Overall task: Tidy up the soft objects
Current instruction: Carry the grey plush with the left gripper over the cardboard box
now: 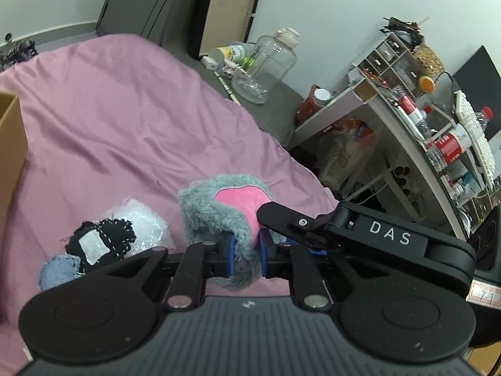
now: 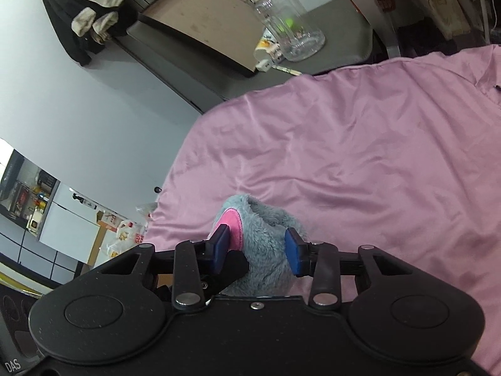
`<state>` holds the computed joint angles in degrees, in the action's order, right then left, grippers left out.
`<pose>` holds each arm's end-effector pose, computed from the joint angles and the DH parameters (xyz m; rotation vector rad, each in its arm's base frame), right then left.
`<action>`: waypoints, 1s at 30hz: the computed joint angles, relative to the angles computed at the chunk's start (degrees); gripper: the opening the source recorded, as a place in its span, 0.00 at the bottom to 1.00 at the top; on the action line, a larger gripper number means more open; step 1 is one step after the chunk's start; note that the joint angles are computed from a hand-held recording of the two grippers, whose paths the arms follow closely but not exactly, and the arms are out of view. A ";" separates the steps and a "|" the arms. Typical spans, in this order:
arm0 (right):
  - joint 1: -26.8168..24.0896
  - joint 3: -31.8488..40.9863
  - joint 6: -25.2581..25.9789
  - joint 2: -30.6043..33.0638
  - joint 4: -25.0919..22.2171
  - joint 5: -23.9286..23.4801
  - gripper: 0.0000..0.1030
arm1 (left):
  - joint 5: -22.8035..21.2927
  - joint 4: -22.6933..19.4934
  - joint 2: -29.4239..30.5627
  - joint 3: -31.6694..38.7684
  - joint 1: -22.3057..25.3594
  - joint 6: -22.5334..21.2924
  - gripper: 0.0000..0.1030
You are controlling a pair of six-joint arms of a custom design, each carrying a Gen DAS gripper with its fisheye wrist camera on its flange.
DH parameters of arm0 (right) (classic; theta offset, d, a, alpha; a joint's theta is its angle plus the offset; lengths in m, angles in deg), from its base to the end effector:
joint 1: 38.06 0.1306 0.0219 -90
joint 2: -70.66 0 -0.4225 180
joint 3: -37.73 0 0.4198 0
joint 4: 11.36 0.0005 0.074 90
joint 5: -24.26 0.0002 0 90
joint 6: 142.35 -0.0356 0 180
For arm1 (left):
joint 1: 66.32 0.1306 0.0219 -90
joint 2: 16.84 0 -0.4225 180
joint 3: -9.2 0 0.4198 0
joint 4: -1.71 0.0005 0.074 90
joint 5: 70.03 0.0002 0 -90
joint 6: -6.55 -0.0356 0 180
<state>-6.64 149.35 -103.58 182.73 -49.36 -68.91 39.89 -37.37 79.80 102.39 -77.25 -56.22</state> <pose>0.5847 0.3589 0.4506 0.3777 2.3477 0.8075 0.5561 -0.1203 0.4522 -0.1546 2.3684 -0.7329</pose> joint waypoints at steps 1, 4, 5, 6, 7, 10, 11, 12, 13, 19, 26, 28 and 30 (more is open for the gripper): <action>0.10 -0.05 0.04 -0.20 0.13 0.01 0.37 | 0.03 -0.20 -0.22 0.06 0.05 -0.42 0.14; 0.53 -0.28 -0.12 -0.92 0.64 -0.06 0.37 | 0.66 -0.63 -1.09 0.01 0.57 -1.30 0.14; 0.72 -0.22 0.08 -1.09 0.71 0.03 0.37 | 1.02 -0.65 -1.39 -0.08 0.85 -1.55 0.14; 1.00 0.01 0.49 -1.19 0.64 0.20 0.36 | 1.41 -0.70 -1.81 -0.33 1.20 -1.92 0.14; 1.27 0.30 0.78 -1.23 0.58 0.26 0.36 | 1.53 -0.87 -2.12 -0.34 1.39 -2.29 0.14; 1.88 0.52 1.44 -1.65 1.17 -0.20 0.35 | 2.16 -1.48 -3.30 -0.54 2.31 -3.41 0.14; 2.11 0.73 1.78 -1.72 1.21 -0.23 0.35 | 2.43 -1.61 -3.67 -0.64 2.65 -3.58 0.14; 2.36 0.98 2.17 -1.76 1.28 -0.25 0.34 | 2.80 -1.75 -4.08 -0.76 3.05 -3.68 0.14; 2.62 1.17 2.42 -1.82 1.44 -0.24 0.33 | 3.25 -1.80 -4.44 -0.88 3.50 -3.67 0.14; 4.10 3.77 3.77 -0.95 -0.11 -0.33 0.22 | 3.03 -2.41 -5.97 -0.80 5.39 -5.20 0.13; 4.95 4.34 3.06 -0.81 1.45 -1.55 0.22 | 4.93 -1.68 -7.37 -1.66 7.44 -5.67 0.13; 5.50 5.23 3.42 -0.34 1.57 -1.36 0.22 | 5.70 -1.66 -7.57 -1.54 8.40 -5.80 0.13; 6.15 6.60 4.00 0.46 1.21 -1.36 0.22 | 5.86 -1.86 -7.86 -1.52 9.27 -5.96 0.13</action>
<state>-0.49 155.95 -99.58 183.20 -48.15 -70.27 45.75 -39.23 71.94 100.87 -67.98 -62.18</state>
